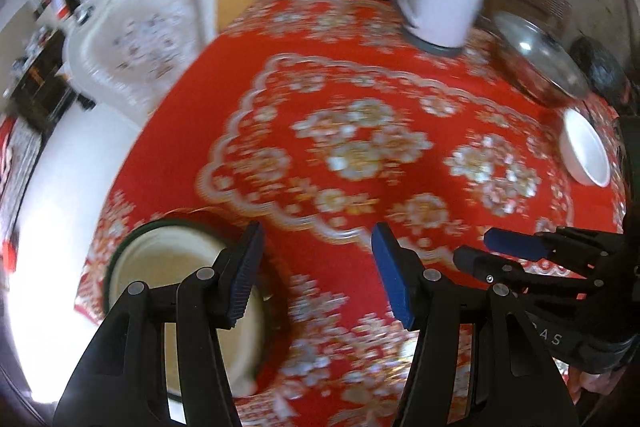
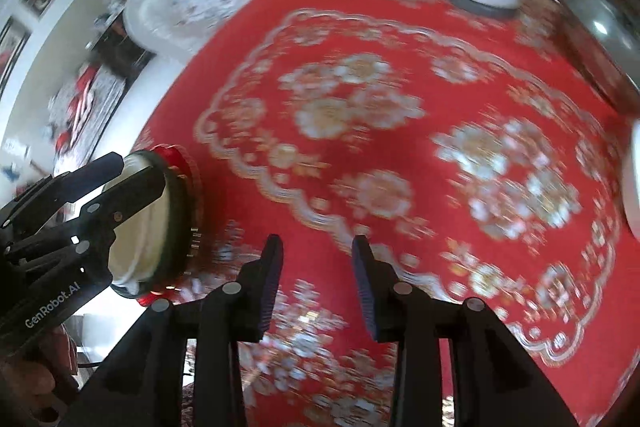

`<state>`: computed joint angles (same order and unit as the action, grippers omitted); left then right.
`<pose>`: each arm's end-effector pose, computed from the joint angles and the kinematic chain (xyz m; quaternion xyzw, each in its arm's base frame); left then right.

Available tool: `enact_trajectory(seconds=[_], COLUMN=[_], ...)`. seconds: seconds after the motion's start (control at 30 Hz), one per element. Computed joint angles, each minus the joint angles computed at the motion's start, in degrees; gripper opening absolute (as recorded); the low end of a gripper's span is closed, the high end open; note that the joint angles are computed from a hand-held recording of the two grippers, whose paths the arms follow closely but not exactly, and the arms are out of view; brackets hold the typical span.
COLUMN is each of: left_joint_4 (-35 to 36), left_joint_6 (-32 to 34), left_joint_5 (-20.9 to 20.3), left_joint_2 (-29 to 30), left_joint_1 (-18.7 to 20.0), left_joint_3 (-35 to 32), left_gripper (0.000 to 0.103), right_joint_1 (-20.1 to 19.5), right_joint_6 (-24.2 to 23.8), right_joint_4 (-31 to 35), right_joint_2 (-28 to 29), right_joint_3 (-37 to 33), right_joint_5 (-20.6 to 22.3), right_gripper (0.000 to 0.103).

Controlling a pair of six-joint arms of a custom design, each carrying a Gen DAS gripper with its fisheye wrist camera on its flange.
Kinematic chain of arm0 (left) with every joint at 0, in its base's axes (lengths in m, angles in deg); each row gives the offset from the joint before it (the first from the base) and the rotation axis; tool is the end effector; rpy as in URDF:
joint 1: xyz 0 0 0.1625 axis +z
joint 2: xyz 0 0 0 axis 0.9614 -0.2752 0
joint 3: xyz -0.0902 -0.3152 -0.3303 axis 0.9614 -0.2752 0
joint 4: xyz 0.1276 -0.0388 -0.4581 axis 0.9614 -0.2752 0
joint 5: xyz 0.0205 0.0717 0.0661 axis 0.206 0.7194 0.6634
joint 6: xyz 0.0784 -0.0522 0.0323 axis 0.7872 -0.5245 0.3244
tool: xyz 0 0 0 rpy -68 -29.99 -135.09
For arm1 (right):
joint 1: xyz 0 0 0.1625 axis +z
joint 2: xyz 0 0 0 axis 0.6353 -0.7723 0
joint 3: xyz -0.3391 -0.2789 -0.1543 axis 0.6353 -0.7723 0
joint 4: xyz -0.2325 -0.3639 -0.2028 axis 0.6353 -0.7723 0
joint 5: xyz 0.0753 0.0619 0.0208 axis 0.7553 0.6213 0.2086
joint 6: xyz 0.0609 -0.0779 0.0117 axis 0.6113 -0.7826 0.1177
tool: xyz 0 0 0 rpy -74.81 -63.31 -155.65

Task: Organize plates and bowls
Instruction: 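Open the right tool and lift it off the beige bowl, then move the right tool toward the white enamel basin beside the pot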

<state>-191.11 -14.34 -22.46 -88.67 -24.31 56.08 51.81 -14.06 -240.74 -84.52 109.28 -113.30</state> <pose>-0.2929 -0.6546 0.0274 0.3094 0.8812 -0.1416 0.3283 0.0965 -0.6077 0.1904 -0.0412 -0.9451 0.2023 0.2533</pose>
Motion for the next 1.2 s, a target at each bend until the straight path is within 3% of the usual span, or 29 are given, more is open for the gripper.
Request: enact_trajectory(seconds=[0.3, 0.6, 1.0, 1.2], left_joint_4=[0.6, 2.8, 7.5, 10.2], left_joint_6=[3.2, 4.2, 2.5, 0.2], left_joint_5=[-4.7, -9.3, -17.1, -16.5], left_joint_2=[7.5, 15.7, 27.6, 33.1], left_joint_1=[-4.1, -7.2, -10.4, -10.6], left_joint_3=[-4.0, -10.1, -24.4, -31.6], left_gripper=[0.056, 0.056, 0.056, 0.056], right_joint_1=[-6.4, -15.7, -26.7, -30.0], right_joint_6=[4.0, 6.1, 5.1, 4.5], right_joint_4=[-4.4, -8.7, -11.2, -11.6], right_joint_2=[-10.8, -22.5, -32.2, -32.0], right_joint_3=[8.9, 16.6, 17.8, 15.0], right_joint_5=[-0.5, 0.1, 3.7, 7.0], right_gripper=[0.040, 0.043, 0.051, 0.054])
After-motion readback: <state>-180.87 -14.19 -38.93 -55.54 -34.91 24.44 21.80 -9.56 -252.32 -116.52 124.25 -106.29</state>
